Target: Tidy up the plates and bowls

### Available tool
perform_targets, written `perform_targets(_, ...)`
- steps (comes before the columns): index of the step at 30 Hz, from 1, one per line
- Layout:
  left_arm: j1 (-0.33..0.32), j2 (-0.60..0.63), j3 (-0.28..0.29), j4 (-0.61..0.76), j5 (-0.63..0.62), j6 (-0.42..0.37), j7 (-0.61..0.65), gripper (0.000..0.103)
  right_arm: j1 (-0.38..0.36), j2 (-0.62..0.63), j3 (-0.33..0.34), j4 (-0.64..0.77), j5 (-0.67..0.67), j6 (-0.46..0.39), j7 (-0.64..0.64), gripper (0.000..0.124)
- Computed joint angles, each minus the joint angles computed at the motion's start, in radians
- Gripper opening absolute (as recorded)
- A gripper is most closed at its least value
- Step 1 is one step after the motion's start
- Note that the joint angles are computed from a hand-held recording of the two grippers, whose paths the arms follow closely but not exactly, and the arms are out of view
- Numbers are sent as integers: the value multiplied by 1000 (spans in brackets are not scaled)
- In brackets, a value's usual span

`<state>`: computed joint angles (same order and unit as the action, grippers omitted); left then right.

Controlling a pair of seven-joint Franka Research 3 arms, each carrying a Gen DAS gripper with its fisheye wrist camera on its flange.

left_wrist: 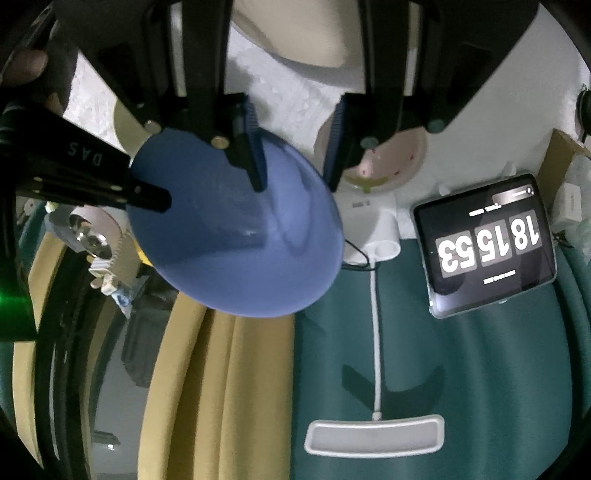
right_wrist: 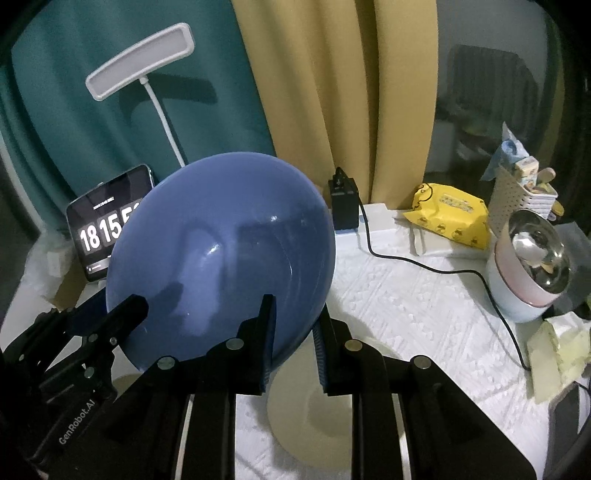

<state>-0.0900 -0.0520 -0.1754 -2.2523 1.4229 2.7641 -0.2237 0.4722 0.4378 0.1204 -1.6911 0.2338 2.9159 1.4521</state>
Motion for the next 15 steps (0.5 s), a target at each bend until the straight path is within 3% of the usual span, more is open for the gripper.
perform_targets(15,-24,-101,-52,-89,-8,2,-40,32,-28,-172,28,-247,62,106,-37,21)
